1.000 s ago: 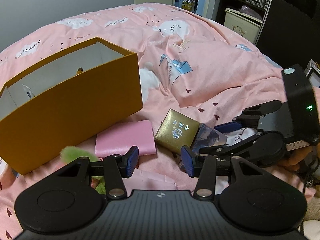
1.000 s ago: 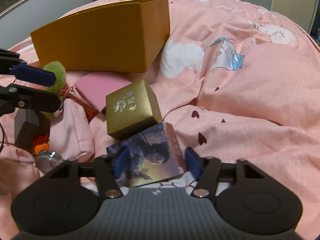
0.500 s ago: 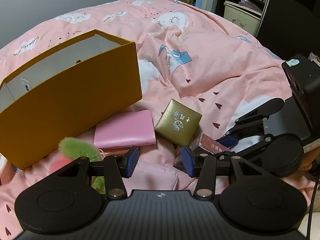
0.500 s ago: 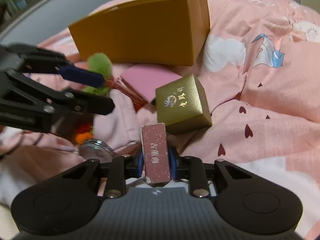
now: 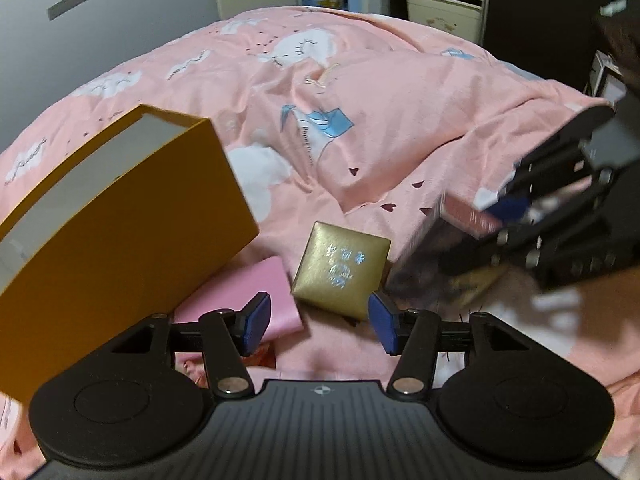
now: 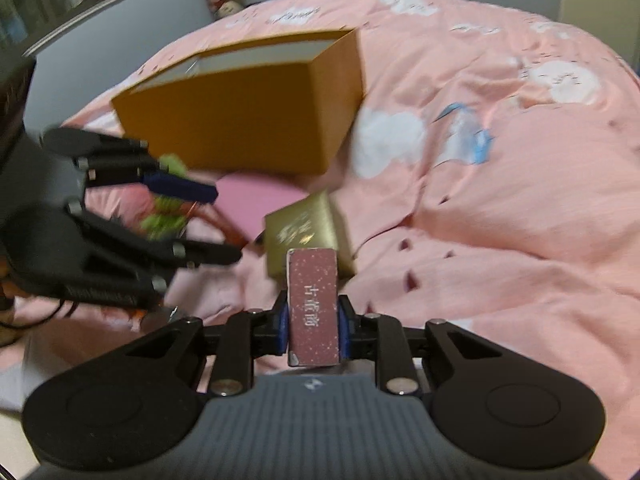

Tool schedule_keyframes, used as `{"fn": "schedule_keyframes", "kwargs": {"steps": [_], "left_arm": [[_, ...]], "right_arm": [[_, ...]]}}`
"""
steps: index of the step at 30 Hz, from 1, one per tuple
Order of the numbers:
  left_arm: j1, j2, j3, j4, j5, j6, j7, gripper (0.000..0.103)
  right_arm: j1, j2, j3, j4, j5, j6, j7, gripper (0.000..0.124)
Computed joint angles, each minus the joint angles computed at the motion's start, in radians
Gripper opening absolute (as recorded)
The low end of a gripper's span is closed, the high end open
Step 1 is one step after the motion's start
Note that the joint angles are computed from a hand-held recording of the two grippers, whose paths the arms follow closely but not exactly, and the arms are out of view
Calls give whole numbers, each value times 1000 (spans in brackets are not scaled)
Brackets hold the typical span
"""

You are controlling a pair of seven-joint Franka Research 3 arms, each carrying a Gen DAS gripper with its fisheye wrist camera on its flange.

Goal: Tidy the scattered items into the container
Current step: 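Grasp the small pink-red box with the right tool while the left tool grasps the gold box, then lift and carry the gold box and pink-red box over the orange box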

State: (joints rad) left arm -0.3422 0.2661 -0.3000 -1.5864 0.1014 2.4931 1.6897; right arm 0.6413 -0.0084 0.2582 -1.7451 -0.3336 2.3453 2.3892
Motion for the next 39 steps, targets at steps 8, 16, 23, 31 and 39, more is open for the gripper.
{"fn": "schedule_keyframes", "kwargs": {"steps": [8, 16, 23, 31, 39], "left_arm": [[-14, 100, -15, 99, 12, -16, 99, 69], [-35, 191, -7, 218, 25, -99, 146, 71], [-65, 240, 10, 286, 51, -145, 140, 72], [-53, 216, 6, 252, 31, -114, 103, 71], [-1, 101, -9, 123, -37, -2, 55, 71]], "right_arm": [[-10, 9, -8, 11, -62, -22, 98, 25], [-16, -3, -11, -19, -54, 8, 118, 25], [-22, -9, -10, -33, -48, 24, 128, 25], [-24, -9, -6, -28, -52, 19, 127, 25], [-14, 0, -1, 31, -121, 2, 118, 25]]}}
